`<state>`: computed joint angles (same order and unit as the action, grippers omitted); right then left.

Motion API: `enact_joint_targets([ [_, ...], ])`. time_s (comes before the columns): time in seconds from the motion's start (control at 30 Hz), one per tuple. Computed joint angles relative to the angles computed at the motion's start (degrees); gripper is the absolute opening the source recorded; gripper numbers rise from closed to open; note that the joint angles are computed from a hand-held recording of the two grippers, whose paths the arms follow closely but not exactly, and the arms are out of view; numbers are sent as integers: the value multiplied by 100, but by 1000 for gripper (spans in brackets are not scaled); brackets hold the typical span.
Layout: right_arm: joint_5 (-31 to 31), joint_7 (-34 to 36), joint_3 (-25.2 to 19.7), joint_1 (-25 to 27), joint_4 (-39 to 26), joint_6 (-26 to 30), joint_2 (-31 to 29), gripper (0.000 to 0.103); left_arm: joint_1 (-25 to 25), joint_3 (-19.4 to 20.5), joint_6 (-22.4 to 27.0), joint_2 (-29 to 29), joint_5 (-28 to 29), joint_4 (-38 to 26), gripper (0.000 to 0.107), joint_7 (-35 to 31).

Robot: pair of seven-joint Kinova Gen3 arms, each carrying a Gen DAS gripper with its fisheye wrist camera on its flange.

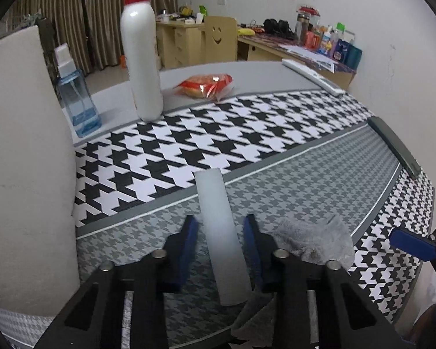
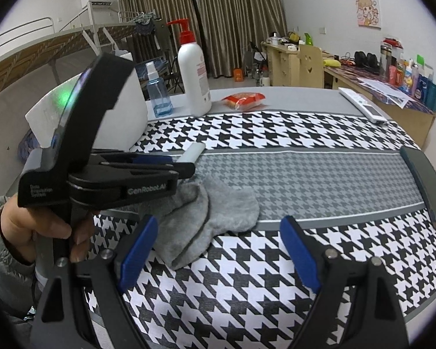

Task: Organize soft objects
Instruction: 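Grasp the white foam stick with the left tool while the right tool approaches the grey sock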

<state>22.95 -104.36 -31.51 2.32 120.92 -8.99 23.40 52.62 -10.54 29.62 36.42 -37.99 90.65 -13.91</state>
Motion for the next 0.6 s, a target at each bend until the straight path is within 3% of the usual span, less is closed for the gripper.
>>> enact_joint_targets([
  [0.23, 23, 125, -190, 56, -147, 262, 130, 89, 79, -30, 96, 66, -172, -71, 22, 51],
  [0.4, -232, 477, -278, 1, -306, 547, 225, 89, 38, -147, -409, -78, -196, 239, 19, 216],
  [0.6, -608, 970, -48, -360, -480, 834, 256, 89, 158, -393, -788, -180, -103, 469, 18, 276],
])
